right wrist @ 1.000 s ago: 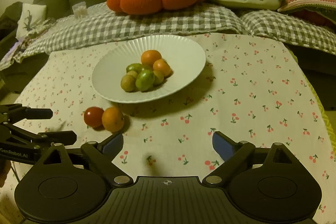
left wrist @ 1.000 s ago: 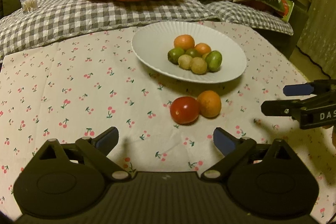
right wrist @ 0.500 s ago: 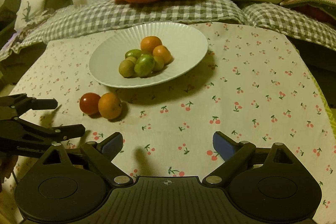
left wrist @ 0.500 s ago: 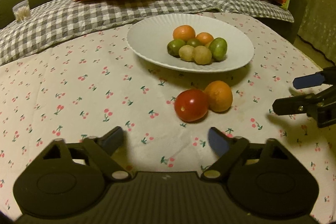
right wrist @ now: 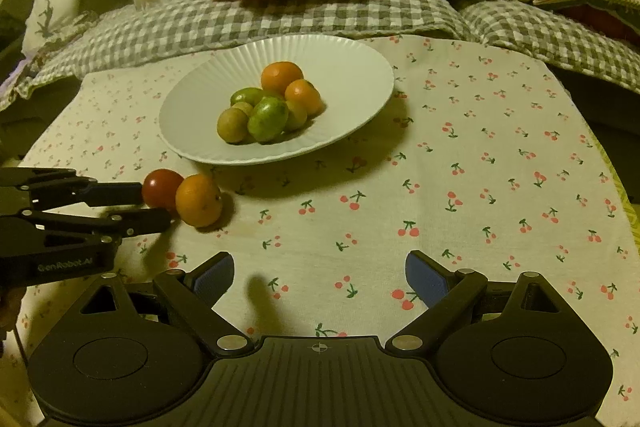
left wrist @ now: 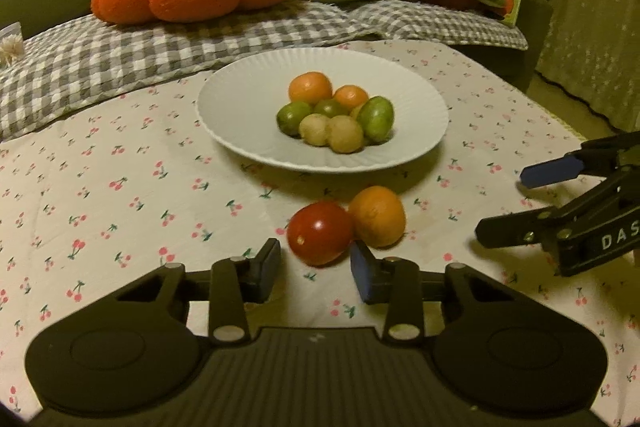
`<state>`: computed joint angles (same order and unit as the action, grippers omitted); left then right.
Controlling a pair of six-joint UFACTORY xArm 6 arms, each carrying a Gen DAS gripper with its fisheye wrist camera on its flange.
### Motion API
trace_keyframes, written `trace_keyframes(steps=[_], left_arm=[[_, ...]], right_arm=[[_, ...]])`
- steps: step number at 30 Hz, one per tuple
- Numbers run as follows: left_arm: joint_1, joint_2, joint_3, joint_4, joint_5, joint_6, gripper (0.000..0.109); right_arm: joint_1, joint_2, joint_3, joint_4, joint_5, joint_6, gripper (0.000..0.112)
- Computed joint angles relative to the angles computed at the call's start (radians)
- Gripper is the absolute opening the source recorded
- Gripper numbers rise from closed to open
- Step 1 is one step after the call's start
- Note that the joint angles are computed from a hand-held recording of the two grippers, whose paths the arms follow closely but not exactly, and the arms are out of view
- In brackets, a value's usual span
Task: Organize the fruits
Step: 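Grasp the red tomato with the left tool while the right tool grasps the orange mandarin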
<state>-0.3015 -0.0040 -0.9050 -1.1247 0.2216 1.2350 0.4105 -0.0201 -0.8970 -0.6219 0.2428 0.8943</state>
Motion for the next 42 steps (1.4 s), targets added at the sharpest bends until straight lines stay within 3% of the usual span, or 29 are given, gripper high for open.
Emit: trace_keyframes(steps=[6, 23, 42], left_arm=[[-0.013, 0.009, -0.011, -0.016, -0.018, 0.014, 0.035], [0.023, -0.046, 0.038, 0.131, -0.008, -0.131, 0.034], [0.096, -0.094, 0.078, 0.167, 0.005, -0.143, 0.034]], right_arm=[[0.004, 0.002, -0.004, -0.004, 0.001, 0.002, 0.094], [0.032, 0.036, -0.047, 0.007, 0.007, -0.017, 0.094], [0.102, 0.158, -0.180, 0.096, 0.008, -0.110, 0.092]])
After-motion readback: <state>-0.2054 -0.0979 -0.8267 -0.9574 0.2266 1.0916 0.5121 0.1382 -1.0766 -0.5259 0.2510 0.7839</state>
